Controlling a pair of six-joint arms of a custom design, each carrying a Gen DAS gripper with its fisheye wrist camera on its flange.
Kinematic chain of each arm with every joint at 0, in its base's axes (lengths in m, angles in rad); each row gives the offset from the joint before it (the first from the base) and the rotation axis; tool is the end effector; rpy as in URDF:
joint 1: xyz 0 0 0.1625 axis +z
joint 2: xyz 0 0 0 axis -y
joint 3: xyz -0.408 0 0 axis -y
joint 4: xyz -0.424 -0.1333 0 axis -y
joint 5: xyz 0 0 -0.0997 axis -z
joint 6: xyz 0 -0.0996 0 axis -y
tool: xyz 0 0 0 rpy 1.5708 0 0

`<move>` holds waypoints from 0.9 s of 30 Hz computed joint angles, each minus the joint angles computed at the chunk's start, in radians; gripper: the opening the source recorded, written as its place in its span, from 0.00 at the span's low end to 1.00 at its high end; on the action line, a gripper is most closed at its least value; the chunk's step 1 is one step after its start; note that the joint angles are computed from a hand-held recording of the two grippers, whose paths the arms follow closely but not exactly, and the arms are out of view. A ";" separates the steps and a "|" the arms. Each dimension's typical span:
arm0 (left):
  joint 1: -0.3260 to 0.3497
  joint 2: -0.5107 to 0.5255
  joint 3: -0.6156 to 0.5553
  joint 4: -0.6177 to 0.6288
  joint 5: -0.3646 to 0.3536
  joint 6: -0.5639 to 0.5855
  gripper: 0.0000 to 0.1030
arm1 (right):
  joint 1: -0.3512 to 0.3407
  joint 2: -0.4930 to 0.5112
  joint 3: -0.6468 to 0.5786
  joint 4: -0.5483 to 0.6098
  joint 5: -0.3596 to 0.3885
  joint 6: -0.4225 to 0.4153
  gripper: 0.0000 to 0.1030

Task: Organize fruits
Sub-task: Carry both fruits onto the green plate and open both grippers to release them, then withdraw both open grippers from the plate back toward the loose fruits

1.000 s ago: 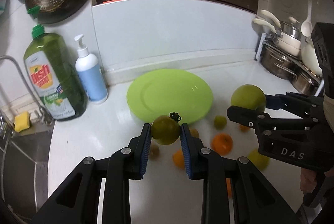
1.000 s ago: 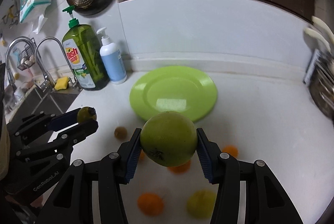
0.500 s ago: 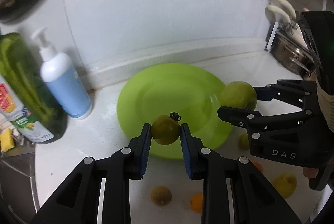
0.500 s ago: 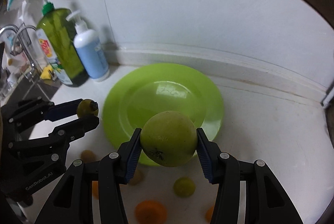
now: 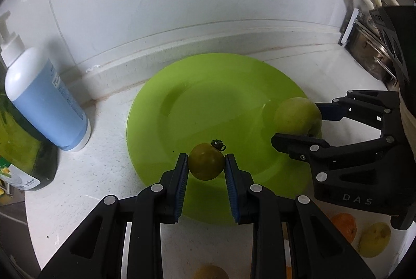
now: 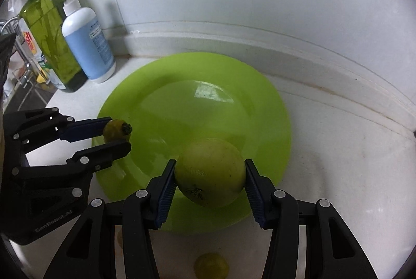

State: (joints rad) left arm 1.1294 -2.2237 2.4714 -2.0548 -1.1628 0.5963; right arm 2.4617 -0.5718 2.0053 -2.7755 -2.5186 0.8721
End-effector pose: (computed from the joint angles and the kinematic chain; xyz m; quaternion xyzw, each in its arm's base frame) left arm 0.0360 -0.3284 0.3171 0.4615 0.8563 -0.0995 0.2095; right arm 0.4101 -0.2642 -0.1159 0.0604 -0.8834 0.2853 0.3667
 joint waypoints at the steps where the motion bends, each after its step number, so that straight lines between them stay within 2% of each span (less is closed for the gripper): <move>1: 0.005 0.010 -0.005 -0.003 -0.002 0.001 0.28 | -0.005 0.002 -0.002 -0.002 0.001 -0.006 0.50; 8: 0.002 0.023 -0.003 -0.012 0.011 -0.020 0.32 | -0.015 0.008 -0.010 0.001 0.010 -0.024 0.50; 11: -0.007 0.002 -0.004 0.004 0.005 -0.034 0.33 | -0.003 0.001 -0.005 -0.002 0.004 -0.027 0.53; 15: -0.031 -0.052 -0.008 0.039 0.007 -0.048 0.37 | 0.026 -0.008 -0.020 0.060 -0.030 -0.001 0.55; 19: -0.064 -0.138 -0.018 0.102 0.002 -0.064 0.41 | 0.065 -0.020 -0.030 0.101 -0.055 0.049 0.55; 27: -0.183 -0.348 -0.059 0.330 -0.009 -0.164 0.48 | 0.205 -0.045 -0.055 0.232 -0.122 0.246 0.55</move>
State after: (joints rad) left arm 0.9468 -2.5720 2.4123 -1.7251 -1.1721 0.4326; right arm 2.6672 -0.6166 1.9501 -2.5435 -2.6405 1.1184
